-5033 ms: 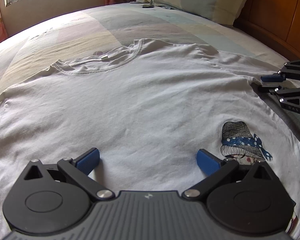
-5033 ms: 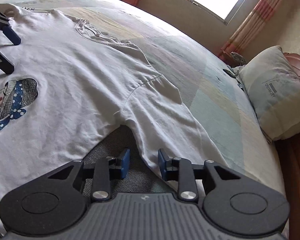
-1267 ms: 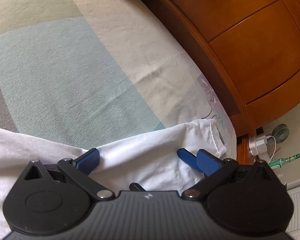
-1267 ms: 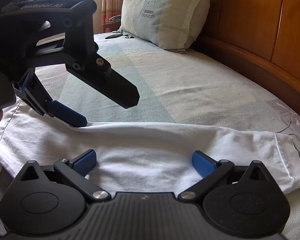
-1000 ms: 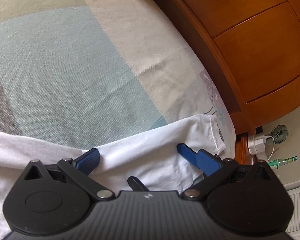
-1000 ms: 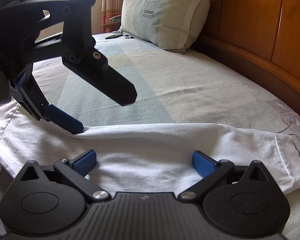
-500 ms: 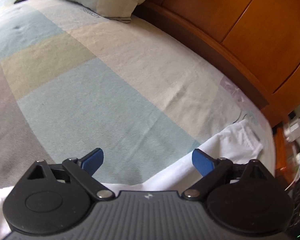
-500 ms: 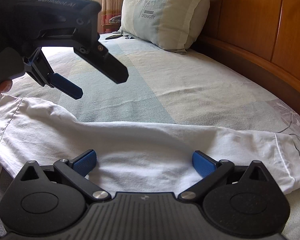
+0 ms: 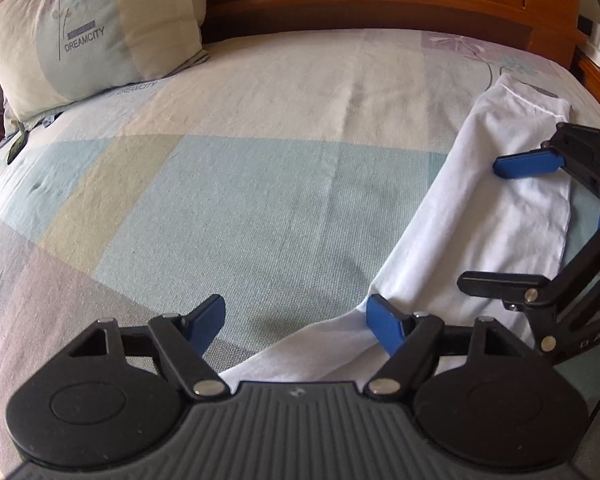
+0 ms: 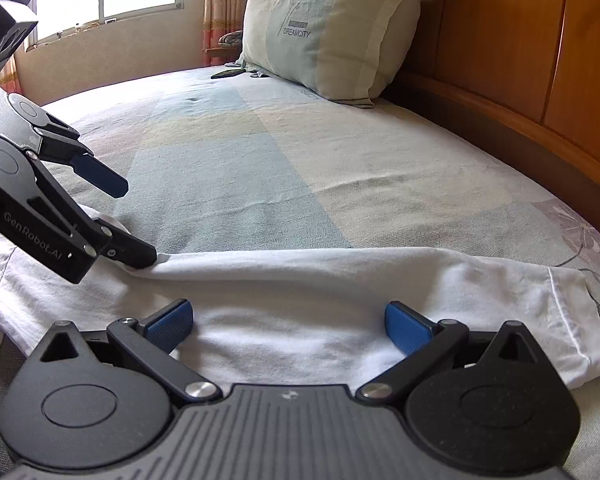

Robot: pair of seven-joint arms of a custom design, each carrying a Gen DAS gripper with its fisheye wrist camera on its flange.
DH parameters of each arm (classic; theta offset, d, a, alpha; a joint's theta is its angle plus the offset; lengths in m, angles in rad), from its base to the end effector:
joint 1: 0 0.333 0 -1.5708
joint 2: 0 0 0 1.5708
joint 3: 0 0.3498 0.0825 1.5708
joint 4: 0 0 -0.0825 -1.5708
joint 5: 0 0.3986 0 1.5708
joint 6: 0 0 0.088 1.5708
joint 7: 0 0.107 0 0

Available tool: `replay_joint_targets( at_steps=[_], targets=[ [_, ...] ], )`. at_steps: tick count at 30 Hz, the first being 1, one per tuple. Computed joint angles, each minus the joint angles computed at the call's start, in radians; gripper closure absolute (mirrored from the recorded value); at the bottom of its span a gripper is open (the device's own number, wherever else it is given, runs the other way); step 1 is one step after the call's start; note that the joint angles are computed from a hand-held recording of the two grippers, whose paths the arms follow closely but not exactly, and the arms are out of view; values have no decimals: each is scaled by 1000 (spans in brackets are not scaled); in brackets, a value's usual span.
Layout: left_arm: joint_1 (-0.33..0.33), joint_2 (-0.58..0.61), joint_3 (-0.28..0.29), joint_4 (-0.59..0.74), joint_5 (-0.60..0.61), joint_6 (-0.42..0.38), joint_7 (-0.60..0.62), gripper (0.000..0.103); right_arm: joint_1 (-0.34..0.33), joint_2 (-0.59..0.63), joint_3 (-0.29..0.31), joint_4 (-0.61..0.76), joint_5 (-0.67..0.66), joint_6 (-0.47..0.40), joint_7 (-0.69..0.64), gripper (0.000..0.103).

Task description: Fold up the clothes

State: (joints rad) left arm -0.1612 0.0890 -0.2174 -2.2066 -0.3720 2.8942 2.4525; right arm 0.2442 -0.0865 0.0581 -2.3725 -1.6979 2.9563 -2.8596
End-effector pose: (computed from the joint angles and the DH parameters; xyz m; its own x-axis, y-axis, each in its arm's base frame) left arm 0.5630 -0.1983 0.4306 -0.7386 -0.6413 -0.2079 -0.4554 0.7020 -0.5476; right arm 0.4510 0.2103 0.4031 0.0637 -0.9980 0.0029 -0.6247 -0.0421 -0.7797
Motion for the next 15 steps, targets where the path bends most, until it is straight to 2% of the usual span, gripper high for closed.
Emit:
replay_joint_targets(
  at_steps=[3, 5, 7, 8, 14, 15],
  targets=[
    [-7, -15, -11, -15, 15, 0, 69, 56, 0, -1, 0, 0, 8, -1, -8, 0],
    [-13, -20, -12, -9, 28, -35, 101, 82, 0, -1, 0, 0, 8, -1, -8, 0],
    [-18, -17, -6, 17, 46, -103, 94, 93, -1, 1, 0, 2, 8, -1, -10, 0],
    [-19, -15, -4, 31, 54, -137, 91, 97, -1, 0, 0, 1, 8, -1, -10, 0],
    [4, 84, 15, 258, 65, -486, 52, 98, 0, -1, 1, 0, 9, -2, -11, 0],
    [7, 96, 15, 282, 67, -521, 50, 98, 0, 0, 1, 0, 8, -2, -10, 0]
  ],
)
